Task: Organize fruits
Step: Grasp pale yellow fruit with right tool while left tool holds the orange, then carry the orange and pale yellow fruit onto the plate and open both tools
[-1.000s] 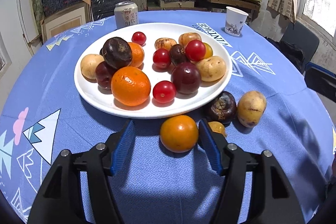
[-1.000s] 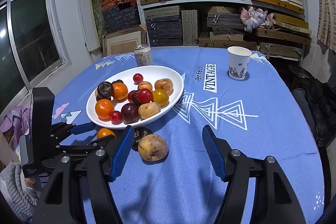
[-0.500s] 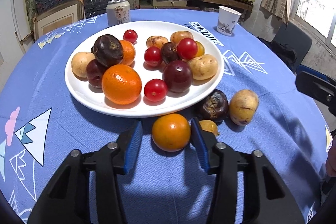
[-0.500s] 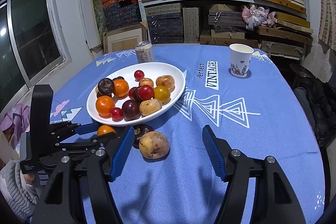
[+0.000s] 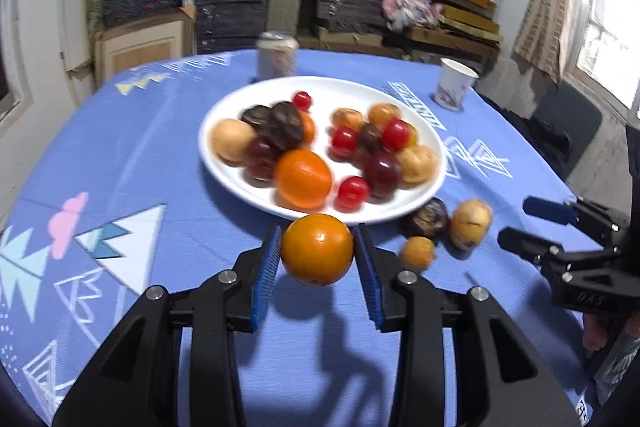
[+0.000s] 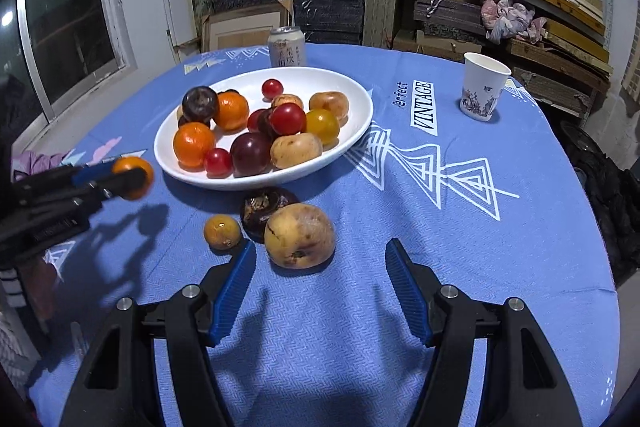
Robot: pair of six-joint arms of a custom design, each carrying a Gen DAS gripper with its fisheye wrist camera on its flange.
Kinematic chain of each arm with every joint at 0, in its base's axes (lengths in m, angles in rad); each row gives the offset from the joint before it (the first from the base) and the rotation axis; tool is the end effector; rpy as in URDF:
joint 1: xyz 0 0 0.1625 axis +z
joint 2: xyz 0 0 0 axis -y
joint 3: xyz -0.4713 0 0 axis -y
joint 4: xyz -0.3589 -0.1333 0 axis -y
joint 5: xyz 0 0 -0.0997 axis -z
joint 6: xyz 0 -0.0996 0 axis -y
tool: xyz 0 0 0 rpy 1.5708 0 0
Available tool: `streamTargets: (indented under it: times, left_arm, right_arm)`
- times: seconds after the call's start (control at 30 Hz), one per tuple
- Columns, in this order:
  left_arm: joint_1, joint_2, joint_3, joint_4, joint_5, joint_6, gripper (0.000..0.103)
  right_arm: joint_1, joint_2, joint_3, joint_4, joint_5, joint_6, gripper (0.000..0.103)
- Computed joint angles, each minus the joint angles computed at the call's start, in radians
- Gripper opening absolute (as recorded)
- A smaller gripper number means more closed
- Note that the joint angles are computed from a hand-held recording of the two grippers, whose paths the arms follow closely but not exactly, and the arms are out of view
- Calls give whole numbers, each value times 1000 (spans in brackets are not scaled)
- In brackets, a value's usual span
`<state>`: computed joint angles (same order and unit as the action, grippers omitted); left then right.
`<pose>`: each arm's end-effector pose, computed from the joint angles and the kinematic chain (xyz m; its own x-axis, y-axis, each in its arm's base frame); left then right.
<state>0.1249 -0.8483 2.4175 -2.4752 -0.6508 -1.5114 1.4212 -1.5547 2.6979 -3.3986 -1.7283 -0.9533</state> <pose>-0.3242 -0.2549 0.0482 -0.7551 -0.0586 -0.6530 0.4571 0.6669 -0.5884 0.0723 -0.3101 0.2940 -0.6510 -0.4825 0.5859 -0.7173 0.6435 -0.2671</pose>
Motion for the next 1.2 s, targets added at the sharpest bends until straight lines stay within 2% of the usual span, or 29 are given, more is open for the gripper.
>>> streamTargets:
  times: [0.2, 0.43, 0.5, 0.63, 0.7, 0.9, 0.97, 1.07, 1.2]
  left_arm:
    - [1, -53, 4, 130, 12, -112, 37]
    - [4, -64, -2, 173, 19, -141, 37]
    - [4, -56, -11, 192, 21, -143, 37]
    - [5, -55, -15, 206, 20, -150, 37]
    - [3, -55, -16, 214, 21, -157, 37]
    - [2, -57, -6, 184, 24, -143, 37]
    - [1, -58, -6, 186, 26, -144, 37]
    - [-9, -66, -2, 189, 37, -152, 37]
    - [8, -88, -10, 144, 53, -103, 37]
  right_arm:
    - [42, 100, 9, -111, -54, 9, 68]
    - [74, 177, 19, -190, -98, 2, 66]
    - [77, 184, 19, -192, -103, 4, 58]
    - [87, 208, 11, -204, -122, 25, 53]
    - [86, 224, 14, -236, -131, 27, 47]
    - [67, 192, 5, -179, -104, 50, 46]
    - [52, 142, -8, -102, -72, 73, 46]
    - [38, 78, -6, -69, -20, 78, 46]
    - [43, -12, -39, 32, 51, 106, 46]
